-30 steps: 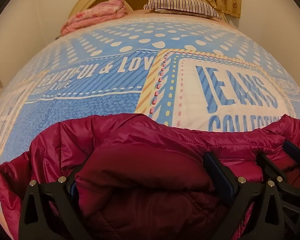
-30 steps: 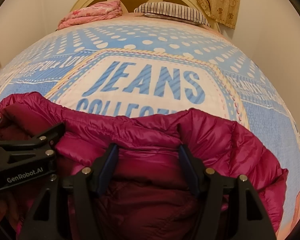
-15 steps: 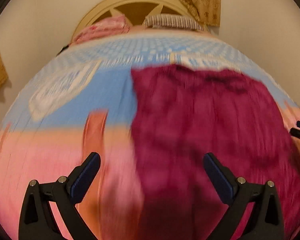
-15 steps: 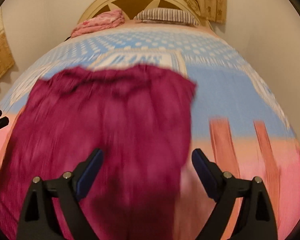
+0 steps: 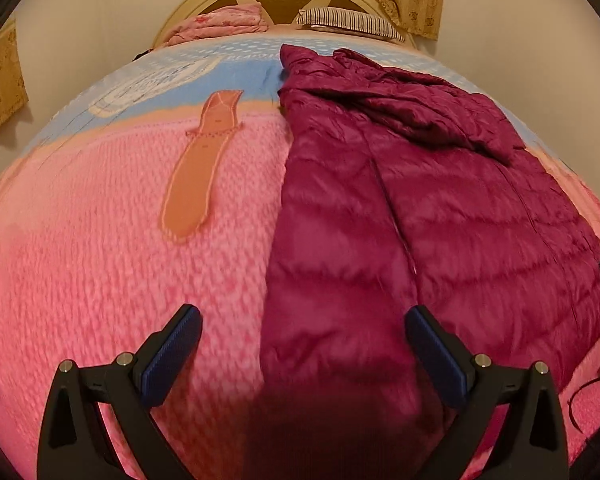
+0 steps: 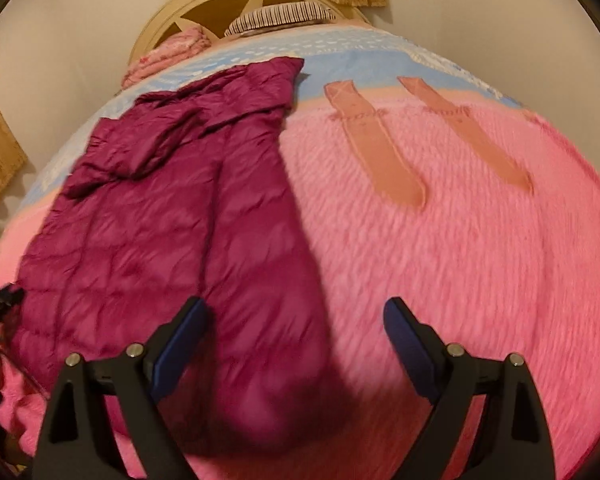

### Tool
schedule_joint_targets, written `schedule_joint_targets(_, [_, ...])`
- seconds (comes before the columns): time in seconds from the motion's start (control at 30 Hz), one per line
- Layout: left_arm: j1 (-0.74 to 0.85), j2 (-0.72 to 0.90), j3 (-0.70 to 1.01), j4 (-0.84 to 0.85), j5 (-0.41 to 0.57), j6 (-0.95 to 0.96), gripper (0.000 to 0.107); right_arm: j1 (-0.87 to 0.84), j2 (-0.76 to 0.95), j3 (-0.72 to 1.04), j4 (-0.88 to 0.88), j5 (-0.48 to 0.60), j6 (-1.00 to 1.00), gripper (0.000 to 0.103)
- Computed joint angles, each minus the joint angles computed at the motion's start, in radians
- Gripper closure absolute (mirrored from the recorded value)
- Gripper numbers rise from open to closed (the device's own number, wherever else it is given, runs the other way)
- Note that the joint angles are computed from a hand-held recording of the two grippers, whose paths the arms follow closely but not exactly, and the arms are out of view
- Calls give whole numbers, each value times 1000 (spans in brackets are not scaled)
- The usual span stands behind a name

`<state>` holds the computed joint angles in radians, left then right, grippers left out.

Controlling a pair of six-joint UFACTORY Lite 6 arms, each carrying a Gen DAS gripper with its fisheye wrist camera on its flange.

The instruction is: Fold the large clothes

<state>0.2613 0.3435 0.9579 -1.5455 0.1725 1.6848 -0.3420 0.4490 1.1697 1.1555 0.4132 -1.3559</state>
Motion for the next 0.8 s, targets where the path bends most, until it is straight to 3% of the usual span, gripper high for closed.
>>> schedule_joint_targets(0.03, [3, -16, -26, -75, 6, 84, 5, -2, -24, -35, 24, 4, -35, 16])
schedule_joint_targets(0.1, [14, -36, -58, -176, 39, 203, 6, -3, -68, -100, 81, 4, -110, 30])
schedule_joint_targets(0.13, [19, -45, -67, -185, 49, 215, 17, -3, -80, -125, 108, 17, -145, 36])
schedule_joint_targets(0.17, [21, -48, -73, -152, 74, 191, 30, -11, -97, -153, 129, 31, -183, 50])
schedule_joint_targets(0.2, [25, -50, -73, -77, 103, 125, 62, -19, -101, -165, 153, 57, -221, 69])
schedule_joint_targets(0.27, [0, -95, -99, -41, 90, 103, 75, -40, -88, -166, 168, 129, -225, 82])
schedule_joint_targets(0.3, [-1, -107, -97, -10, 90, 90, 93, -46, -96, -176, 187, 146, -234, 86])
schedule_joint_targets(0.33, [5, -141, -114, 46, 115, 48, 98, -44, -119, -200, 210, 147, -256, 87])
schedule_joint_targets(0.43, [48, -301, -176, 194, 220, -85, 100, -63, -225, -261, 221, 190, -290, 90])
schedule_joint_targets(0.57, [212, -542, -155, 380, 596, -306, 100, -177, -370, -275, 133, 366, -209, 92])
schedule_joint_targets(0.67, [309, -654, -93, 383, 793, -357, 100, -291, -480, -250, 96, 538, -160, 92])
schedule_joint_targets(0.73, [339, -659, -33, 370, 846, -373, 100, -364, -531, -205, 106, 648, -135, 92])
schedule_joint_targets(0.8, [323, -612, 29, 361, 831, -380, 100, -389, -531, -146, 138, 696, -114, 92])
